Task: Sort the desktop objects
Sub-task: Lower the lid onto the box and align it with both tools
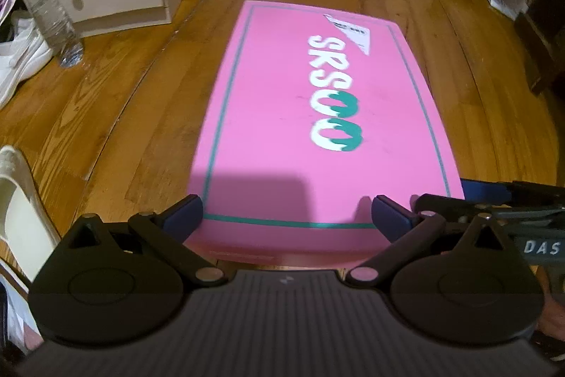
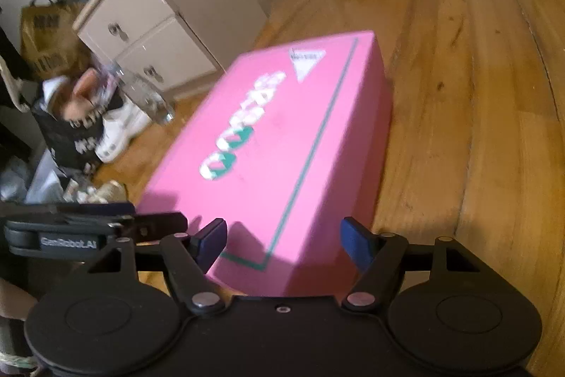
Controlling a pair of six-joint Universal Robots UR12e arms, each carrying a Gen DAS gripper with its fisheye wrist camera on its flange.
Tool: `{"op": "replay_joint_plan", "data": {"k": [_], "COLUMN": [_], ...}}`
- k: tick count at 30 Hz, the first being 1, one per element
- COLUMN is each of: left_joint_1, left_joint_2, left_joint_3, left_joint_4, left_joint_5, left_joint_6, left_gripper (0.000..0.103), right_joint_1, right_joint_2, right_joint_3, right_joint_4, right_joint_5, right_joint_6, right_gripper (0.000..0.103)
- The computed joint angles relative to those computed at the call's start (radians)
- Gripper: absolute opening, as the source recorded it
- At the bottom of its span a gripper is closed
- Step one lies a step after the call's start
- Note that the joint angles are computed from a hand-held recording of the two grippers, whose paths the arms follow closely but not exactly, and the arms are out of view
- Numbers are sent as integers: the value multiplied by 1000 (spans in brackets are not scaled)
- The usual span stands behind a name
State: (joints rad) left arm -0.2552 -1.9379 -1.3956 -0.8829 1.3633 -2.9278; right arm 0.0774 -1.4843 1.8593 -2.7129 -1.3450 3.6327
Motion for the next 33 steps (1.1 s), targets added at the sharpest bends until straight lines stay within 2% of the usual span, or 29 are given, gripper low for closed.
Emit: {"op": "replay_joint_plan", "data": {"k": [3, 10, 16, 24, 29, 33], "left_joint_1": [-12, -11, -17, -19, -28, -38], "left_joint_2": [-6, -4, -14, 0, -3, 0], "left_joint_3": [1, -14, 12, -32, -31, -48], "left_joint_4": [0, 20, -25, 59, 70, 117], "left_joint_5": [31, 28, 41, 49, 80, 114], "left_joint_6": [20, 11, 15, -16, -45, -110], "left_gripper": [103, 103, 103, 103, 103, 103], "right_joint_1": [-12, -3, -6, -15, -23, -20], "right_joint_2": [0, 2, 4, 5, 7, 5], "right_joint_3": [5, -5, -5, 2, 9, 8], "right_joint_4": [12, 45, 51, 48, 43, 48], "right_joint_5": [30, 0, 8, 24, 48, 44], "right_joint_6": [20, -1, 5, 18, 29, 23], "right_gripper": [77, 77, 80, 86, 86, 86]}}
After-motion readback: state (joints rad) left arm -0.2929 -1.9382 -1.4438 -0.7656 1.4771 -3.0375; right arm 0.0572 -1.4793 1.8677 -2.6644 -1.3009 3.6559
